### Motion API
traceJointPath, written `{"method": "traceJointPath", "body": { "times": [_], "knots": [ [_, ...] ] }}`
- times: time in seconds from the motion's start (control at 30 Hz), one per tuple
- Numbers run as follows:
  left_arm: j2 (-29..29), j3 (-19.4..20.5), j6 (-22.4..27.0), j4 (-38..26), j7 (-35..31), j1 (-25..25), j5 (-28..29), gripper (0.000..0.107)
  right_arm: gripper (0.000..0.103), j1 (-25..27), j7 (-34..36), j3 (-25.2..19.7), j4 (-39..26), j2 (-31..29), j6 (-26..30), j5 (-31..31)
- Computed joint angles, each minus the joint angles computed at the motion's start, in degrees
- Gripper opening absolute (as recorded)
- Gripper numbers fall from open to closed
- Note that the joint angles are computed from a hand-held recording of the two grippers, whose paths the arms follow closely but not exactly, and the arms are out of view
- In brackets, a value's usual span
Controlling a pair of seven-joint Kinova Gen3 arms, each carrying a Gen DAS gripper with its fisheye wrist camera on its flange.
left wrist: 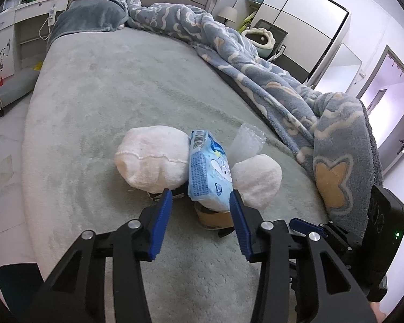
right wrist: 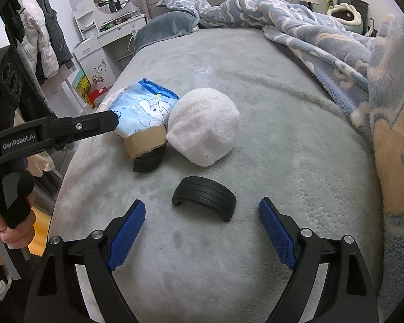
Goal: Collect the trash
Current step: 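Grasp blue wipes package with left tool while right tool approaches black rubber strip, then lift blue package with left tool while right tool grasps black rubber strip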
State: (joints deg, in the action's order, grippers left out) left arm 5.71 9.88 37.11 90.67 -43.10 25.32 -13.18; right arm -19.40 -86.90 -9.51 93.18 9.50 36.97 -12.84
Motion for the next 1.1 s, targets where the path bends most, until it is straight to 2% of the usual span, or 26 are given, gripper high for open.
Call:
{"method": "traceJointPath", "body": {
  "times": [0.27, 0.63, 0.73, 0.83, 1.0, 1.1],
  "knots": [
    [0.16, -0.03, -0.58, 0.09, -0.56, -0.41, 1.29, 0.046, 0.087, 0.2, 0.48, -0.08, 0.57, -0.36, -0.53, -0.62],
    [1.72, -0.57, -1.75, -0.77, -1.37, -0.11, 2.73, 0.019, 0.087, 0.37, 1.01, -0.09, 0.59, -0.19, -0.24, -1.3],
    [1.83, -0.86, -1.92, -0.88, -0.25, 0.87, 0.87, 0.016, 0.087, 0.67, 1.31, -0.13, 0.47, 0.11, -0.06, -1.95],
    [1.23, -0.67, -3.11, -0.22, -0.95, 0.54, 1.74, 0.015, 0.087, 0.17, 0.11, 0.15, 0.12, 0.36, 0.16, -1.1],
    [0.14, -1.03, -3.22, 0.13, 3.32, 2.61, -4.71, 0.015, 0.087, -1.42, -3.21, 0.65, -0.27, 0.65, 0.06, 2.49],
    [-1.0, -0.68, -4.61, 1.06, 5.54, 3.03, -8.11, 0.015, 0.079, -2.88, -6.23, 1.16, -0.8, 0.94, 0.71, 5.91]
  ]
}}
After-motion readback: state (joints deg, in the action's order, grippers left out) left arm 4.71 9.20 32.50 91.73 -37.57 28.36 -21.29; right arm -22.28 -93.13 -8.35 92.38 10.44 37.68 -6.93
